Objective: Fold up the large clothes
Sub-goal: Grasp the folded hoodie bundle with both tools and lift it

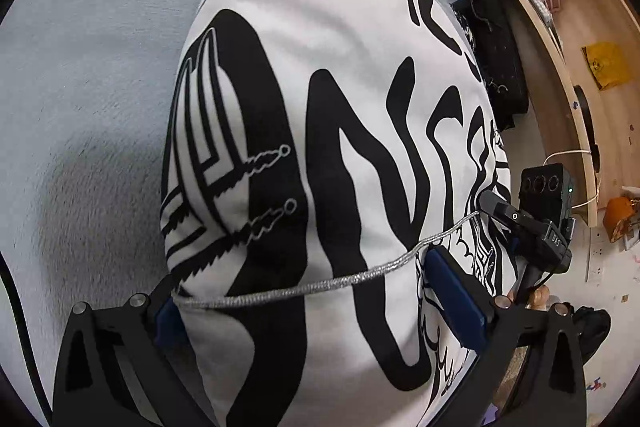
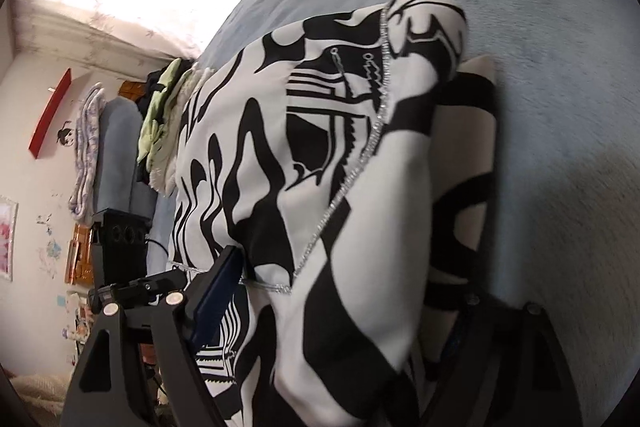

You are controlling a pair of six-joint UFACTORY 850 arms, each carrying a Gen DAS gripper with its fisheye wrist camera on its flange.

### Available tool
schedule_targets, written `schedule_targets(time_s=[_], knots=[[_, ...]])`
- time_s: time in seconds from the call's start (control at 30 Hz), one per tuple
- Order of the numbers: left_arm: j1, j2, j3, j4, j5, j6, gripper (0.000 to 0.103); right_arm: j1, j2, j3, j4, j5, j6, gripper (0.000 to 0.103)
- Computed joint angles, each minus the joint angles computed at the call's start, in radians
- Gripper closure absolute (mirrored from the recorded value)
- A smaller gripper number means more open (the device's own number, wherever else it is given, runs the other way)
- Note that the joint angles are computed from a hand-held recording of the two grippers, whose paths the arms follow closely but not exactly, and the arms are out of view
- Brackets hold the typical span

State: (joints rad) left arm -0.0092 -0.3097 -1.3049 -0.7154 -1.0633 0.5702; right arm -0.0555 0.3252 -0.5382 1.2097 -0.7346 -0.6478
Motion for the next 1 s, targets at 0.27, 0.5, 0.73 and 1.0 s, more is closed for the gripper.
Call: schedule_targets(time_s=[0.27, 0.5, 0.73, 1.0], knots=[[-0.043, 0.001, -0.015, 0.071, 0.034, -0.037, 0.000, 0.060, -0.001, -0.020, -0.001, 0.052, 0.009, 0.049], [-0.082, 0.072, 0.024, 0.093, 0.146, -0.037, 0.022, 0.174, 0.079, -0.052, -0.180, 0.186, 0.211, 0.069], [-0.099, 0.128, 0.030, 0.115, 0.164, -0.035, 0.035, 0.316, 0.113, -0.116, -0.483, 0.279, 0.556, 0.071], [-0.048, 0.189, 0.000, 0.139, 0.110, -0.032, 0.037, 0.498, 0.117, -0.208, -0.812, 0.311, 0.932, 0.071]])
